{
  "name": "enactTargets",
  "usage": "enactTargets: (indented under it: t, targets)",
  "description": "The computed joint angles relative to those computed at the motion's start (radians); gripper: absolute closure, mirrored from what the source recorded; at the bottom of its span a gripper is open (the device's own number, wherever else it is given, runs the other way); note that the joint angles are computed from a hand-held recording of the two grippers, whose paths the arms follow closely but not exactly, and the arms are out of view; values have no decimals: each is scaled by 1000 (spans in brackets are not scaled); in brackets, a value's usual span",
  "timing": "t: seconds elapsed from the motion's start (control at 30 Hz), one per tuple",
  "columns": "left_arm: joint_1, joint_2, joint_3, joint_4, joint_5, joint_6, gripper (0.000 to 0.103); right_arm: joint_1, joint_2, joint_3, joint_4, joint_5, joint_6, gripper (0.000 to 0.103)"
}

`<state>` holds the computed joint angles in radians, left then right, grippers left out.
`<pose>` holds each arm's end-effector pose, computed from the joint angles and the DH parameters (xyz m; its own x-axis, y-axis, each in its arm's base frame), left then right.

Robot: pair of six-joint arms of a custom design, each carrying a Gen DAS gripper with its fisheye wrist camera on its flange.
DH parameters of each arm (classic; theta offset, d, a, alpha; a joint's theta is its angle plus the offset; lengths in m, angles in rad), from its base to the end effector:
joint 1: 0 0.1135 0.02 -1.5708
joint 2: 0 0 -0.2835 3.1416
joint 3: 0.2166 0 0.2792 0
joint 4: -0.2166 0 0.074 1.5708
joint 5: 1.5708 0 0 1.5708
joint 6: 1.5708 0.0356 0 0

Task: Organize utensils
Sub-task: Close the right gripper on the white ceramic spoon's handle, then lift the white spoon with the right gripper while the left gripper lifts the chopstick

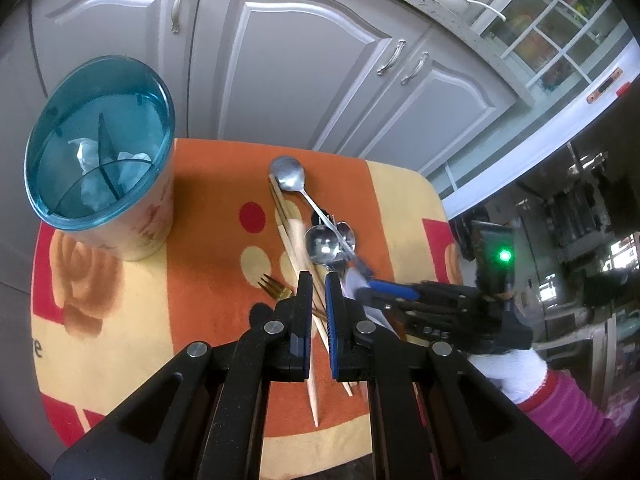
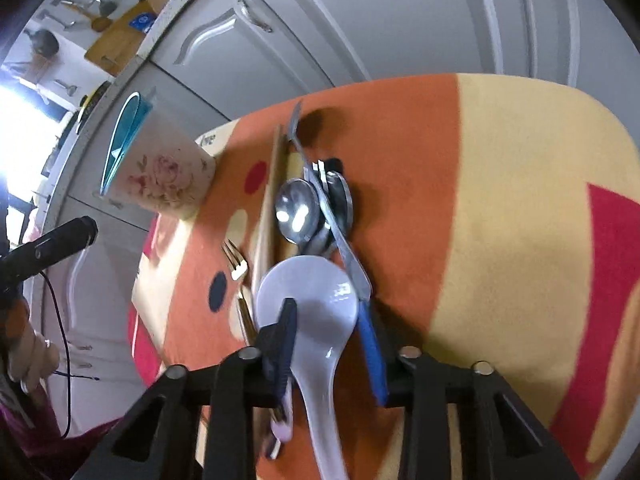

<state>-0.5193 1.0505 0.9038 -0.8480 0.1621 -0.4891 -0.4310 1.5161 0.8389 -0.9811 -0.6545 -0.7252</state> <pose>0.1856 -0.1127 0.2875 -0.9087 -0.0147 -0.4173 0.1577 0.9133 -0.3754 0.2323 -0.0829 0.1706 -0.9292 -0.1519 -0.3368 -0.3161 0.7988 0.5118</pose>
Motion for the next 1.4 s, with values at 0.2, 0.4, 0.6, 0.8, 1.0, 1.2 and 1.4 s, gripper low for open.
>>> enactTargets:
  t: [0.2, 0.4, 0.6, 0.8, 1.0, 1.2, 1.4]
  targets:
    - [12, 18, -8, 14, 12, 9, 98, -8, -20, 13, -55, -5, -61, 98]
    - [21, 65, -58, 69, 34, 1, 98, -37, -10, 21, -100, 17, -110, 92]
    - [16, 182, -63, 134, 22, 3, 93, -51, 47, 32, -93, -21, -112, 72]
    - [-31, 329, -26, 183, -87, -10, 86, -32, 80, 55, -96, -39, -151, 70]
    - [-57, 448, 26, 200, -170, 1, 86, -23, 112, 64, -159, -26, -235, 87]
    - [-40, 499, 65, 203, -170, 33, 86, -54, 147, 90, -250, -26, -322, 97]
    - [-4, 479, 41, 217, -102, 54, 97, -71, 117, 93, -266, -4, -358, 78]
